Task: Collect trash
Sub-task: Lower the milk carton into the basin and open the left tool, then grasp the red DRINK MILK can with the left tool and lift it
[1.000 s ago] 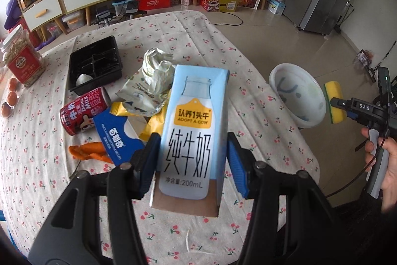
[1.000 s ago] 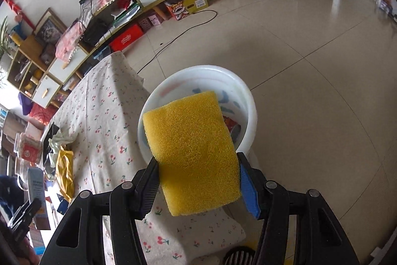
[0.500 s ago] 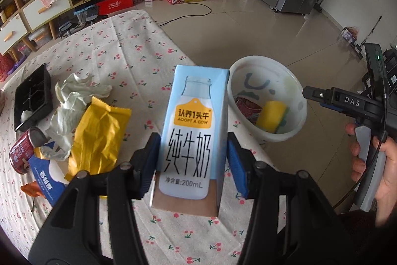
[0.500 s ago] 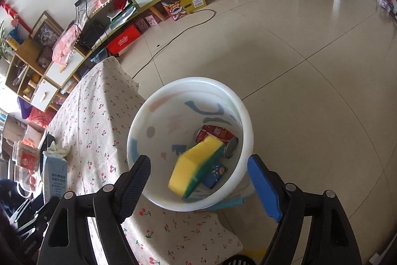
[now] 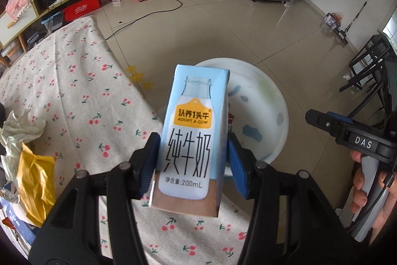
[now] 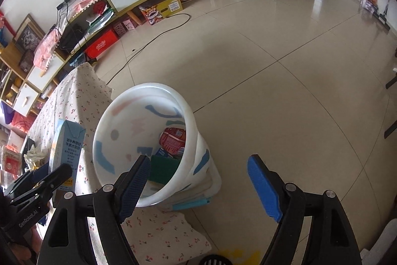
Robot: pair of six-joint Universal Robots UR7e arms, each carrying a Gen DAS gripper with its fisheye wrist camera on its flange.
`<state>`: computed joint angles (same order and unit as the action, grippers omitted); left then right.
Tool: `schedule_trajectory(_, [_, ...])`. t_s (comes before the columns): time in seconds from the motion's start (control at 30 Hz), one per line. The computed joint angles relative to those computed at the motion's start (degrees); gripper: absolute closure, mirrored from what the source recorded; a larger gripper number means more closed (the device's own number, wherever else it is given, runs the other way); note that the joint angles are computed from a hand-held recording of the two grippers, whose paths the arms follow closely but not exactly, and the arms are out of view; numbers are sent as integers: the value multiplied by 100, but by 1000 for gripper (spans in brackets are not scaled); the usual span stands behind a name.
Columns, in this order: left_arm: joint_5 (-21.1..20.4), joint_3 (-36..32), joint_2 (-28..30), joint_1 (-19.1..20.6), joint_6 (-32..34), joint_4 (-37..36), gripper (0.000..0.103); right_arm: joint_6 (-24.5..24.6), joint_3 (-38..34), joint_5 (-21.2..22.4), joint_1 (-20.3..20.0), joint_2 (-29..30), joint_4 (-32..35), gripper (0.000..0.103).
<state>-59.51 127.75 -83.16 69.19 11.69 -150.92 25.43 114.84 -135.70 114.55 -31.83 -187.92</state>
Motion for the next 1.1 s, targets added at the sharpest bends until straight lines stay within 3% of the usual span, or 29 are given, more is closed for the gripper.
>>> schedule_trajectory(0.1, [-237,-67,198,69,201,-295,42,35,65,-16,-14,-42,-41,21])
schedule_trajectory(0.17, [-76,-19,253,35,259,-576,21,57,99,-39,-14,-70,-49,21])
schedule_trajectory(0.27, [-107,-22,179,52,250,-622,17,71,114,-65,11,-90,-46,21])
schedule_trajectory(0.73, [596,220,-785,87,419,-319,7,253,-166,-250,371,3,354,20])
schedule_trajectory(1.1, [996,64,-1858,515,698,187,1,336,-873,-245,775,426,954,18])
